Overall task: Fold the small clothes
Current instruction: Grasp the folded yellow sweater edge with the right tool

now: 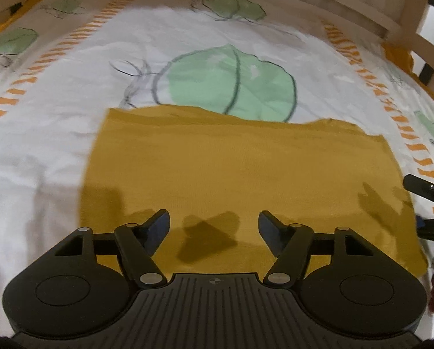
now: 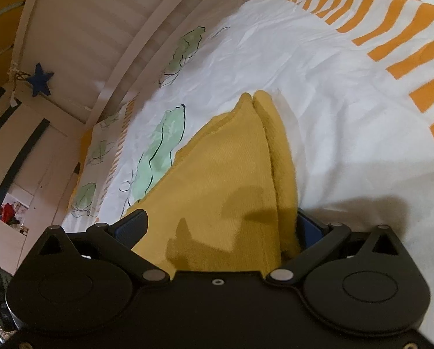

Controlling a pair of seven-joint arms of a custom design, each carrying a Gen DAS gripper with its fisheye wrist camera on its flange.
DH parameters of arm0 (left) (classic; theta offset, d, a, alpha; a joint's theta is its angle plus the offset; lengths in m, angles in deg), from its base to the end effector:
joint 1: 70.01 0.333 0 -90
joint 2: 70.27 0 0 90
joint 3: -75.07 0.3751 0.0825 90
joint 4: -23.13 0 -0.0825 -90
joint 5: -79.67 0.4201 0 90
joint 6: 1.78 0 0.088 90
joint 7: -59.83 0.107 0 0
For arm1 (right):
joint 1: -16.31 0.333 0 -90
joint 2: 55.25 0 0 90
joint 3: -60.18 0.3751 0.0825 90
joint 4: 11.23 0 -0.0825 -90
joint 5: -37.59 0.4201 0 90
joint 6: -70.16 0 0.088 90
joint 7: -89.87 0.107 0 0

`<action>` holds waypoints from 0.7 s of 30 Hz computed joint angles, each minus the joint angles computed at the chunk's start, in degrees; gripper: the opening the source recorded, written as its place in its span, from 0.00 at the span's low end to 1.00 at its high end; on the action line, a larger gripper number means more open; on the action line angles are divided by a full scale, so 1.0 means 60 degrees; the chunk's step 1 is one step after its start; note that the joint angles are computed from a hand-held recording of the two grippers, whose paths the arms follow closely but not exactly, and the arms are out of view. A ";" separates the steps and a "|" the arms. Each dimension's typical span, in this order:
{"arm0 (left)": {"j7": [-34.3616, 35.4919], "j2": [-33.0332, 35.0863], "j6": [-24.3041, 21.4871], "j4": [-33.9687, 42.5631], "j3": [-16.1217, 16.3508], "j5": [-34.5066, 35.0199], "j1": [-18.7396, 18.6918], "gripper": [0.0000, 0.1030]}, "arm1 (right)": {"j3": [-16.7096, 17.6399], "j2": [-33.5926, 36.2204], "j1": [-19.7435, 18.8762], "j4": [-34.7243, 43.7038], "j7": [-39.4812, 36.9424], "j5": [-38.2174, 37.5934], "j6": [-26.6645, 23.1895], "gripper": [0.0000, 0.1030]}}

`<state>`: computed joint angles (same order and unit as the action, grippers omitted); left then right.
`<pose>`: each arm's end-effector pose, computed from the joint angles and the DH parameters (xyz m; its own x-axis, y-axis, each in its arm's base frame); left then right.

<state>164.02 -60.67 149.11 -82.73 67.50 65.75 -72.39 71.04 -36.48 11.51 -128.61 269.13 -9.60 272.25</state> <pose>0.6834 -0.1078 0.5470 -0.2649 -0.9595 0.0958 -0.7883 0.1582 -0.5946 0.6433 0.1456 0.4343 -0.1203 -0.6592 -0.7423 -0.5934 0.6472 -0.4786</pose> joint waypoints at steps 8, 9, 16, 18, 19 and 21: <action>0.0295 0.0053 0.0004 0.0121 0.0134 -0.0368 0.0376 0.64 | 0.0026 0.0201 0.0167 0.0388 -0.0421 0.0221 -0.0385 1.00; 0.0344 0.0133 -0.0084 0.0216 0.0139 -0.0420 0.0421 0.64 | 0.0092 0.0216 0.0164 0.0459 -0.0545 0.0262 -0.0555 1.00; 0.0371 0.0553 -0.0310 0.0750 0.0265 -0.0499 0.0689 0.64 | -0.0215 0.0041 0.0822 0.0665 -0.1355 0.0841 -0.2097 0.48; 0.0345 0.0667 -0.0318 0.0923 0.0271 -0.0603 0.0780 0.64 | -0.0275 -0.0022 0.0901 0.0596 -0.1534 0.1107 -0.2194 0.40; 0.0289 0.0701 -0.0290 0.0975 0.0289 -0.0596 0.0801 0.64 | -0.0303 -0.0049 0.0930 0.0570 -0.1662 0.1202 -0.2216 0.36; 0.0169 0.0767 -0.0247 0.1082 0.0336 -0.0523 0.0835 0.64 | -0.0603 -0.0142 0.1269 0.0576 -0.1891 0.1394 -0.2398 0.33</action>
<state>165.03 -56.07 147.63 -76.24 69.52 62.61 -67.38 67.42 -37.33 19.12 -125.15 257.78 -1.23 257.86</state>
